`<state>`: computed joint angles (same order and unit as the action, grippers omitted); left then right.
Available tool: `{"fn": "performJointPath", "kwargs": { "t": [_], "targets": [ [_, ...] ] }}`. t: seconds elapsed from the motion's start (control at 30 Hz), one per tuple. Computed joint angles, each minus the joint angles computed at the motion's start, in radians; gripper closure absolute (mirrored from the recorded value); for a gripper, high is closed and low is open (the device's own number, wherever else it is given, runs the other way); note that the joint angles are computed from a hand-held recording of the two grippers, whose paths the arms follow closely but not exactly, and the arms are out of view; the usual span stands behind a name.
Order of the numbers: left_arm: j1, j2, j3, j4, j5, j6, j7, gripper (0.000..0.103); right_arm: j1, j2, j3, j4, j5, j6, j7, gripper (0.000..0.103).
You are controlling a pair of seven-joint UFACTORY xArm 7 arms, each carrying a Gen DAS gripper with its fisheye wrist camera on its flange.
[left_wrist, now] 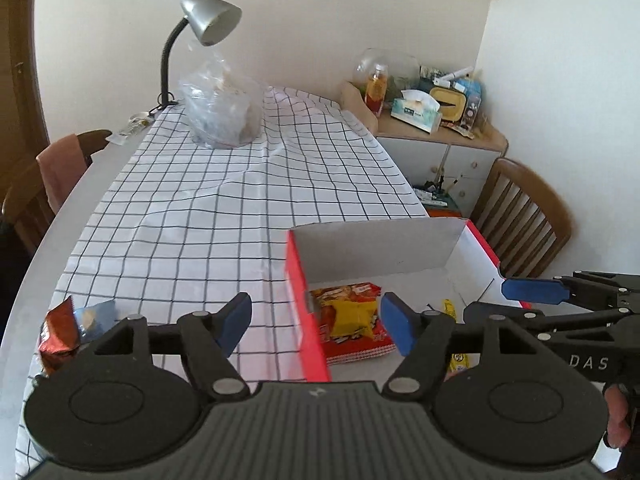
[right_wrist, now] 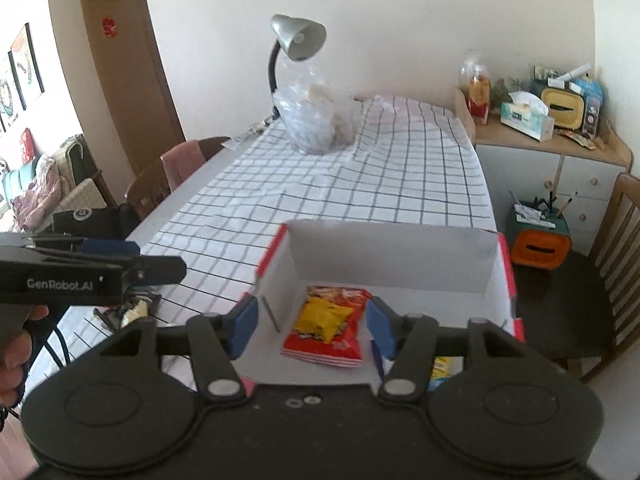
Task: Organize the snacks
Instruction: 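Move both tools back toward the remaining snacks on the table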
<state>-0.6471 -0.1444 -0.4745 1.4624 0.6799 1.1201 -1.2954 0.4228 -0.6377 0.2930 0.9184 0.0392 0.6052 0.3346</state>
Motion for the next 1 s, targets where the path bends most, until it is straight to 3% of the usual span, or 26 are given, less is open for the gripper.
{"fn": "performJointPath", "kwargs": {
  "t": [0.07,0.1,0.13,0.33,0.43,0.67,0.87,1.0],
  "targets": [
    [0.005,-0.063,0.014,-0.063,-0.029,-0.022,0.011,0.032,-0.007,0.01,0.031,0.012,-0.006,-0.006,0.034,0.036],
    [0.013,-0.092,0.014,-0.089,-0.041,-0.026,0.019,0.031,-0.014,0.017,0.05,0.02,-0.015,-0.008,0.056,0.024],
    [0.023,-0.127,0.014,-0.123,-0.053,-0.032,0.031,0.031,-0.02,0.022,0.068,0.026,-0.025,-0.012,0.077,0.019],
    [0.064,-0.335,0.037,-0.305,-0.134,-0.074,0.089,0.022,-0.028,0.092,0.16,0.092,-0.092,-0.02,0.198,0.012],
    [0.077,-0.436,0.058,-0.391,-0.176,-0.097,0.127,0.018,-0.037,0.136,0.207,0.128,-0.144,-0.025,0.277,0.001],
    [0.101,-0.658,0.111,-0.579,-0.275,-0.099,0.222,0.018,-0.042,0.261,0.31,0.217,-0.293,-0.011,0.478,0.0],
    [0.143,-0.816,0.169,-0.702,-0.351,-0.064,0.32,0.018,-0.038,0.417,0.401,0.326,-0.465,0.078,0.657,0.0],
    [0.18,-0.89,0.201,-0.761,-0.385,-0.05,0.398,0.018,-0.002,0.524,0.424,0.407,-0.571,0.135,0.73,0.0]
  ]
}}
